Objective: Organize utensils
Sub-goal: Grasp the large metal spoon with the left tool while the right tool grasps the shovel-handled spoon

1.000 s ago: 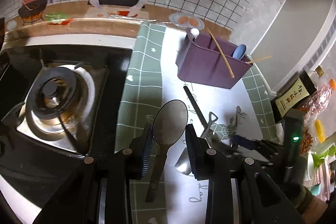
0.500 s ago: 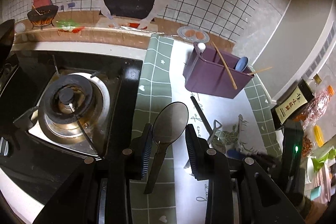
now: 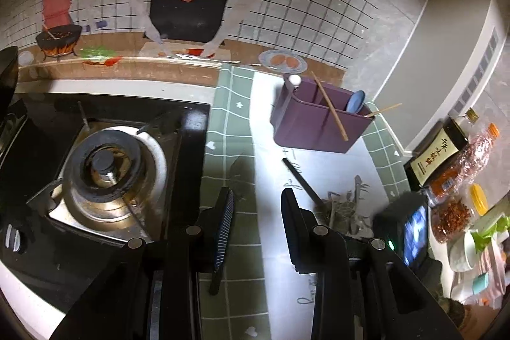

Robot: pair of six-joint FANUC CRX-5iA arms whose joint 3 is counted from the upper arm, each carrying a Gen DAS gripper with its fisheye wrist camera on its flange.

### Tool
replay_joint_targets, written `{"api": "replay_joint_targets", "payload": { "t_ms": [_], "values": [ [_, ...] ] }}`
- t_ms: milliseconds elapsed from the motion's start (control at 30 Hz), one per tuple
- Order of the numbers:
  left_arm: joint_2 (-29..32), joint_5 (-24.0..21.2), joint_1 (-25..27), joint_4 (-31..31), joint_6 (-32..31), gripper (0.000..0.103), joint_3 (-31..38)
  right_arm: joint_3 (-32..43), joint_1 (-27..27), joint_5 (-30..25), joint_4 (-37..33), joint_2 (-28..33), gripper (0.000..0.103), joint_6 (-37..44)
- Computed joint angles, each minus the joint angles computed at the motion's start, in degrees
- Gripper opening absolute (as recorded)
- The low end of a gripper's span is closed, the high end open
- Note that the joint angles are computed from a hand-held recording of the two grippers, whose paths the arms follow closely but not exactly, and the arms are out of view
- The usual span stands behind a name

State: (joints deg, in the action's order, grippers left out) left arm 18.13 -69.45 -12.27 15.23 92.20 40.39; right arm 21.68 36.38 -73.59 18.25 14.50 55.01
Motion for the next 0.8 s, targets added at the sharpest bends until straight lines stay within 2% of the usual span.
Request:
{"api": "replay_joint_targets", "payload": {
  "t_ms": [200,333,400,533,667,800],
  "values": [
    [2.9,-1.0,-0.9,2.5,-1.1,0.032,2.5,-11.5,-1.2,1.5,5.5,-8.6,0.036,1.9],
    [4.1,-1.6,-1.7,2.8,-1.4,0.032,3.9,-11.5,-7.1,4.7,-5.2,-13.8,0.037,2.3],
    [4.7,-2.0,-2.1,2.7,-1.5,0.032,4.8,-12.0,-7.9,6.8,-5.1,-14.9,0.037,1.6],
    [5.2,-2.8,-2.5,2.5,-0.6,0.032,5.8,-8.9,-8.3,7.1,-5.1,-11.9,0.037,5.0],
    [4.6,-2.1,-2.6,2.3,-0.5,0.032,5.7,-4.0,-9.4,6.6,-7.6,-7.0,0.031,7.9],
    [4.2,-2.4,-1.9,1.9,-0.1,0.031,6.3,-2.2,-8.3,5.9,-4.7,-3.2,0.03,9.6]
  ]
}}
